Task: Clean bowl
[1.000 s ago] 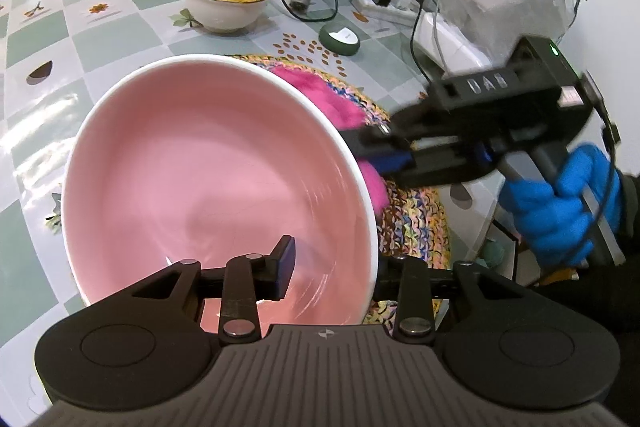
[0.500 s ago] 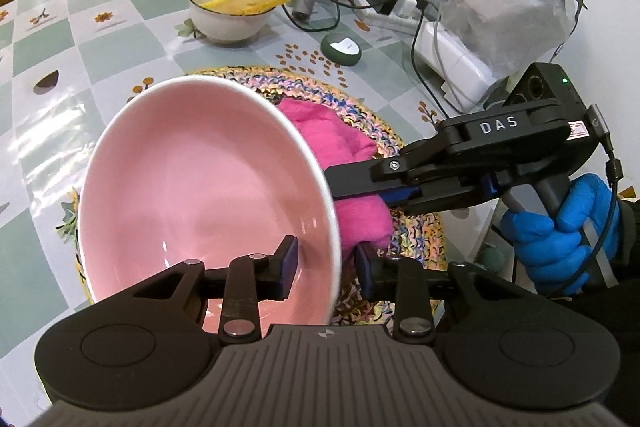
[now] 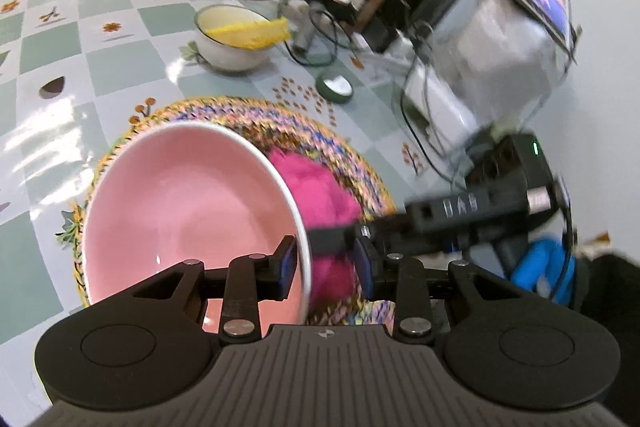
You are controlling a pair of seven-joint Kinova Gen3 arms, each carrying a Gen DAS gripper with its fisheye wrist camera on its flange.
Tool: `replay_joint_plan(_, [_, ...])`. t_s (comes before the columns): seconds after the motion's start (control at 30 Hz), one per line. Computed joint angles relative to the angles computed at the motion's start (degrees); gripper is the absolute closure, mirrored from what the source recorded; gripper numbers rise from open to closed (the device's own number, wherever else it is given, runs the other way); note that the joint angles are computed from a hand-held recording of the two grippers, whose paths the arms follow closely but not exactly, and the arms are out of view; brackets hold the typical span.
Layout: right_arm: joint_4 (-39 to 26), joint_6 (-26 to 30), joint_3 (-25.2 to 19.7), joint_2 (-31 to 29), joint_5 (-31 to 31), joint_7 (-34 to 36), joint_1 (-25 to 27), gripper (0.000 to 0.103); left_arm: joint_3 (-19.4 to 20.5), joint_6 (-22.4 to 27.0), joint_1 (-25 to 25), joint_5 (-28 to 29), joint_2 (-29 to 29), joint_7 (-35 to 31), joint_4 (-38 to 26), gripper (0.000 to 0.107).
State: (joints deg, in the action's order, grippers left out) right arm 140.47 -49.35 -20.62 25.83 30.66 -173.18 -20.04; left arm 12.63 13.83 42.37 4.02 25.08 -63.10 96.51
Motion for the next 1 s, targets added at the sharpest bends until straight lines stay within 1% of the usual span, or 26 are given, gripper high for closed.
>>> replay_joint_plan(0.07, [0.0,0.2,0.0,-0.1,0.2,0.2,-0.1,0.081,-0.7,0.6,0.2,0.3,0.2,1.1,-1.1,0.074])
replay_joint_plan(0.23, [-0.3,0.9,0.0,-0.3,0.6,0.6,-0.1,0.081,-1.8,4.6,0.5,0.4,1.4,4.0,-4.8,0.074])
replay_joint_plan(0.33, [-0.4,1.1,-0.1,-0.2,0.7,0.8,-0.2,0.081,-3.3,9.1,1.4,-0.2,2.6,7.2,-8.2,0.074])
replay_joint_plan(0.43, [-0.6,1.6,-0.2,-0.4,1.2,1.0,-0.1,0.081,-3.6,13.2,1.0,0.0,3.8,10.6,-11.2,0.074])
replay_joint_plan(0.63, [-0.9,2.2,-0.3,-0.5,1.6,1.3,0.0,0.081,-2.6,17.3,-1.2,1.2,5.1,14.7,-13.8,0.073])
replay_joint_plan(0.73, [-1.0,2.5,-0.3,-0.6,2.1,1.2,0.2,0.081,-0.9,18.0,-3.5,3.2,5.7,15.0,-14.6,0.072])
replay_joint_plan(0.8, [-1.0,2.7,-0.4,-0.7,2.5,1.2,0.4,0.081,-0.5,19.2,-4.1,3.9,6.1,15.0,-15.7,0.072])
replay_joint_plan(0.9, [-1.1,3.0,-0.4,-0.9,3.2,1.0,0.7,0.081,-0.9,22.9,-4.4,4.6,7.4,16.6,-18.8,0.071])
replay_joint_plan(1.0, [-1.4,3.8,-0.4,-1.3,3.8,0.7,0.8,0.081,-1.5,25.3,-4.2,4.4,8.3,18.0,-20.9,0.071])
